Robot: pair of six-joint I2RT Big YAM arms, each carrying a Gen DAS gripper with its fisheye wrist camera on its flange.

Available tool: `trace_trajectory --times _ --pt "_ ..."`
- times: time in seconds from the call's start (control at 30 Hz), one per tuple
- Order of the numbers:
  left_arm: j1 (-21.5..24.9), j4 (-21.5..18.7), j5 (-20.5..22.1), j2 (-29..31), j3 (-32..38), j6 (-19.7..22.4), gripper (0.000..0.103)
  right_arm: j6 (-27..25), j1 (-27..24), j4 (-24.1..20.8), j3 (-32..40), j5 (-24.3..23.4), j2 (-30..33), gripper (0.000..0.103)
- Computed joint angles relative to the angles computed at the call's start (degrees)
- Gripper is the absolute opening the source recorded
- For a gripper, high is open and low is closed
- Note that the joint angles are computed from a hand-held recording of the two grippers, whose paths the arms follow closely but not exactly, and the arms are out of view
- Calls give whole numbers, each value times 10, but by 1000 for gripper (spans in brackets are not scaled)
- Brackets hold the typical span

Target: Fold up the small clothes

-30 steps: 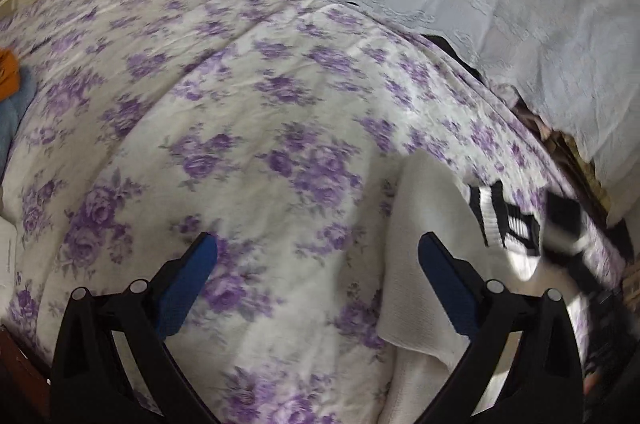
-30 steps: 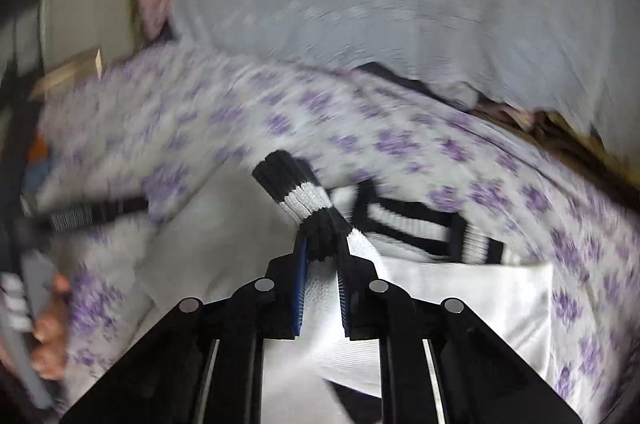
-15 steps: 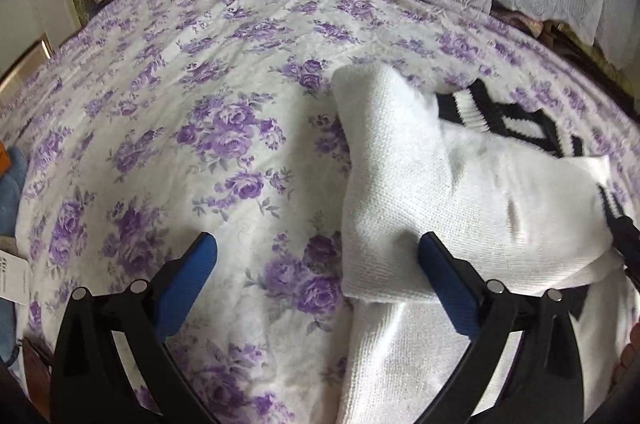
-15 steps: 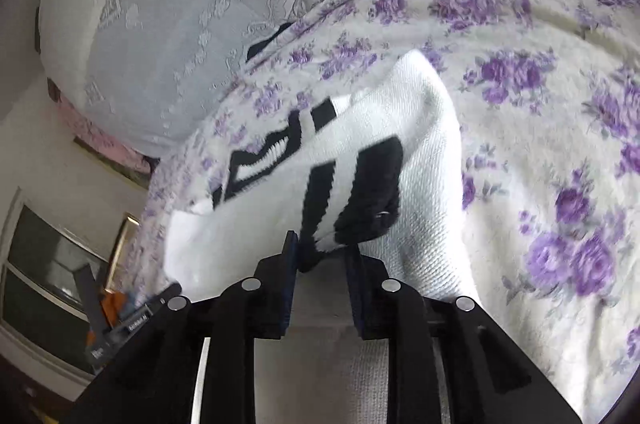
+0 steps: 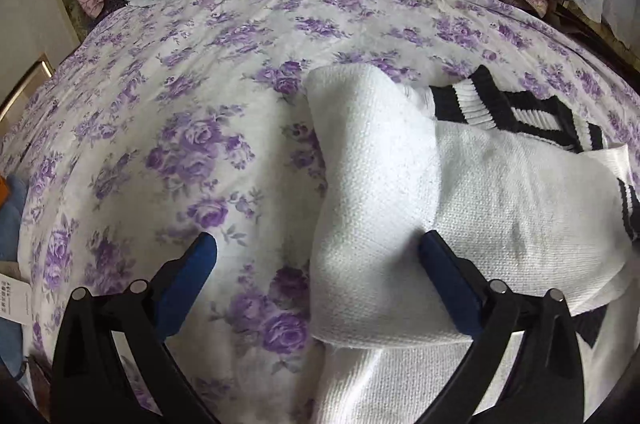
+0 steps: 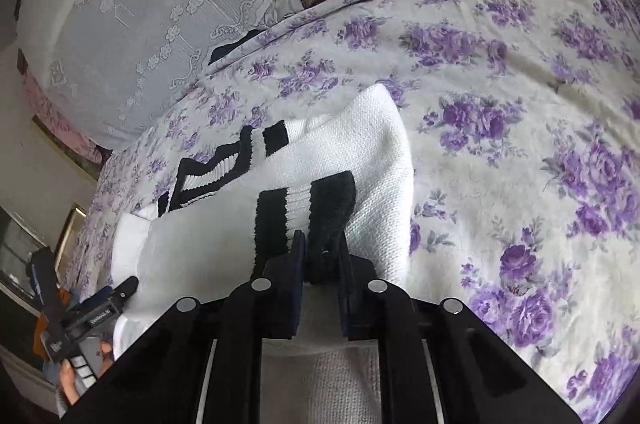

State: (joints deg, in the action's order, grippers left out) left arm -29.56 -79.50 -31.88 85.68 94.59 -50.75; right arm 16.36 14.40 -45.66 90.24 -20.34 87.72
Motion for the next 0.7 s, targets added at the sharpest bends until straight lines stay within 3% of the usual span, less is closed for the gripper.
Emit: trace_trajectory --times 0.07,0.13,0.2,0.37,0.43,0.5,0.57,0.63,0.7 --pt "-5 -4 -19 -9 2 -6 99 -1 12 34 -16 76 -29 22" --pt "-15 24 -35 -23 4 8 98 -39 24 56 -14 93 -43 22" --pt "-17 58 -25 -25 17 39 98 -58 36 37 15 76 -30 22" --pt "-7 83 12 25 49 85 98 -73 64 6 60 61 27 21" --pt "6 58 38 55 49 81 99 -73 60 -18 68 52 53 16" --pt "24 100 91 35 19 69 99 -56 47 -7 61 15 55 8" --pt "35 118 117 23 2 59 99 -47 40 -4 58 0 52 6" --pt "29 116 103 19 -1 54 99 -50 46 2 44 19 38 6" --pt "6 100 43 15 4 57 99 -67 56 12 27 39 13 13"
